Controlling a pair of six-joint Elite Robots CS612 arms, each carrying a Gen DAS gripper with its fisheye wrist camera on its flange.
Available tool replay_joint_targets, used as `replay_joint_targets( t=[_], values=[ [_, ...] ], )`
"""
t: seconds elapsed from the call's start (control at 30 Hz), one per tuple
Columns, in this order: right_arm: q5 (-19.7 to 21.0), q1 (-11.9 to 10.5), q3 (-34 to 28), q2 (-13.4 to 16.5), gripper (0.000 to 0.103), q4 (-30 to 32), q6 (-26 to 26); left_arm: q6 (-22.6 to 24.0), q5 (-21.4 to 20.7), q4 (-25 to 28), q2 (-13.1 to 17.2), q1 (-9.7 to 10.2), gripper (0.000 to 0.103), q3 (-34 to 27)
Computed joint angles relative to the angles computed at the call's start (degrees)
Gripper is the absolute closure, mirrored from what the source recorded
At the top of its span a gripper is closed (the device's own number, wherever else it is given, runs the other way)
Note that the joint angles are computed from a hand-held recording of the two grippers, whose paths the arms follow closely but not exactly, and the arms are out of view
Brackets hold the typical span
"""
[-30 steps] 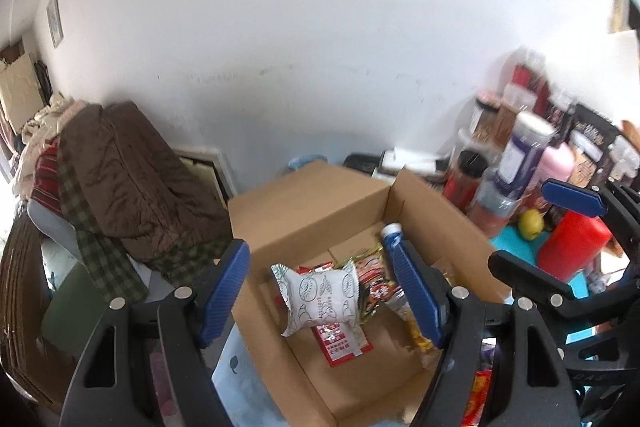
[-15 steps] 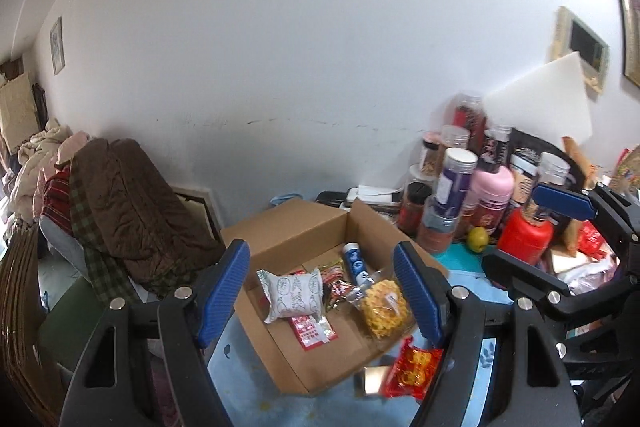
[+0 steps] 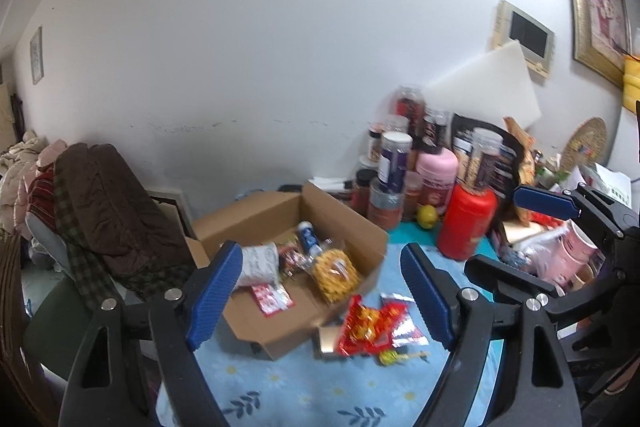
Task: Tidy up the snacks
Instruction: 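Withdraw both tools from the box back toward the table, then grasp the red packet with the left gripper while the right grasps the purple-silver bag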
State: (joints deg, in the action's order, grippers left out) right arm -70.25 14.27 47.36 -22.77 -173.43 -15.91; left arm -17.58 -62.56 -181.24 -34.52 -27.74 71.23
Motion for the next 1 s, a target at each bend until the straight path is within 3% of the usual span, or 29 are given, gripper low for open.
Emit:
replay_joint_targets(
  t=[0.27, 0.5, 1.0],
  values=[
    [-0.97, -0.25, 7.33, -2.36, 0.015, -2.55, 1.45, -0.55, -4.22, -0.47, -0.05, -0.54, 0.021, 2.16],
    [-1.92, -0.42, 9.86, -2.5, 0.015, -2.49, 2.85, -1.67, -7.79, 0.84, 1.04, -0.45, 0.021, 2.11],
    [-4.7, -0.88, 2.77, 2.97, 0.015, 9.13, 4.86, -7.12, -17.0, 7.6, 6.07, 1.48, 0.021, -2.96]
  ],
)
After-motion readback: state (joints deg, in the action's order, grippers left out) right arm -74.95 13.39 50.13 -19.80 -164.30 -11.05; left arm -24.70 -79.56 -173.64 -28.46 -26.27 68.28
